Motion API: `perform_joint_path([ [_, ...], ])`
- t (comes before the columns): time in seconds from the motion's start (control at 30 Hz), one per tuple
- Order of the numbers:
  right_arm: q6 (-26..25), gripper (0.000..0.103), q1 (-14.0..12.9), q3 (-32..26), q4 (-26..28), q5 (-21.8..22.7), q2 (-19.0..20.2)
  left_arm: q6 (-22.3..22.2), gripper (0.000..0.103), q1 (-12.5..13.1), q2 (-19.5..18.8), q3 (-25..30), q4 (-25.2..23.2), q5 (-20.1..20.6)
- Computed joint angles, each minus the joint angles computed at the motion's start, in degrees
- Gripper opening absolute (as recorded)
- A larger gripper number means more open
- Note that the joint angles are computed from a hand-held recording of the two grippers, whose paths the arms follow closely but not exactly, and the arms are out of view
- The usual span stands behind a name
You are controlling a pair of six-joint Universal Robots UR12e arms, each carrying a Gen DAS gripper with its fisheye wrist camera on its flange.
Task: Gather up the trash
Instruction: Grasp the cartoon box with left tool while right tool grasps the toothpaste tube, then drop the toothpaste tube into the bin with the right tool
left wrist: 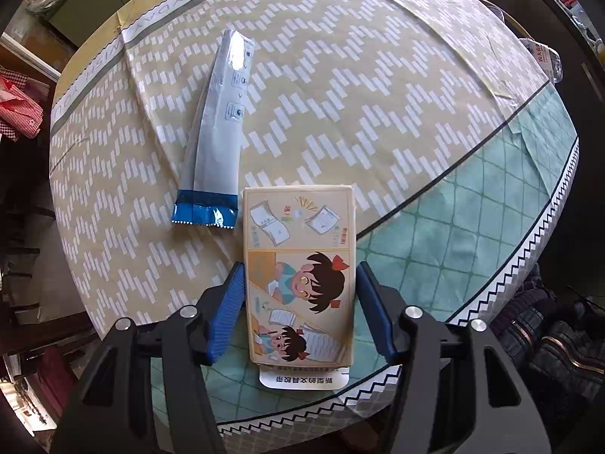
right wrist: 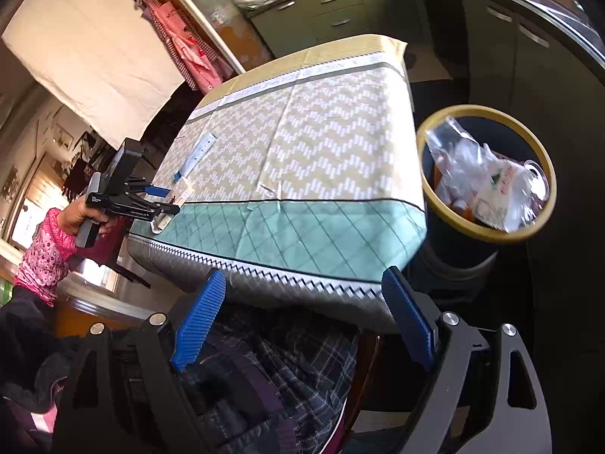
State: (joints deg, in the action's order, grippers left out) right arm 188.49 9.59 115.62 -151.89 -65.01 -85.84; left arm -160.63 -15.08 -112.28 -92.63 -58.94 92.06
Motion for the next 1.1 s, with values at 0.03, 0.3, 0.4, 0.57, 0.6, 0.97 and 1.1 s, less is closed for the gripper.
perform_joint_path([
  [0.03,-1.12,0.087,0.55,-1.73,0.72,0.55,1.19,0.26,0.057,0.06,0.25,-0.46,0.34,-0.08],
  [0.3,-2.6,0.084,6.27,-23.17,11.59,5.89,15.91,2.29,0.057,0.73,3.48,-5.0,0.68,-0.45],
  [0.4,-2.76,0.074,9.12,-33.43,19.79,4.54,22.19,2.97,0.057,1.98,5.11,-7.35,1.06,-0.63],
  [0.57,-0.22,0.061,12.21,-49.24,35.79,3.98,32.28,3.83,0.057,4.34,6.86,-9.95,1.55,-0.92],
  [0.6,0.62,0.06,12.65,-51.65,38.42,3.86,33.9,4.12,0.056,4.8,7.16,-10.37,1.67,-0.98],
  [0.97,11.76,0.056,14.49,-63.7,46.53,0.74,42.6,8.75,0.057,7.48,9.29,-13.45,3.12,-2.25],
  [1.1,12.41,0.054,15.19,-66.98,47.75,-1.9,44.49,9.38,0.057,7.9,9.97,-14.39,3.88,-2.9],
])
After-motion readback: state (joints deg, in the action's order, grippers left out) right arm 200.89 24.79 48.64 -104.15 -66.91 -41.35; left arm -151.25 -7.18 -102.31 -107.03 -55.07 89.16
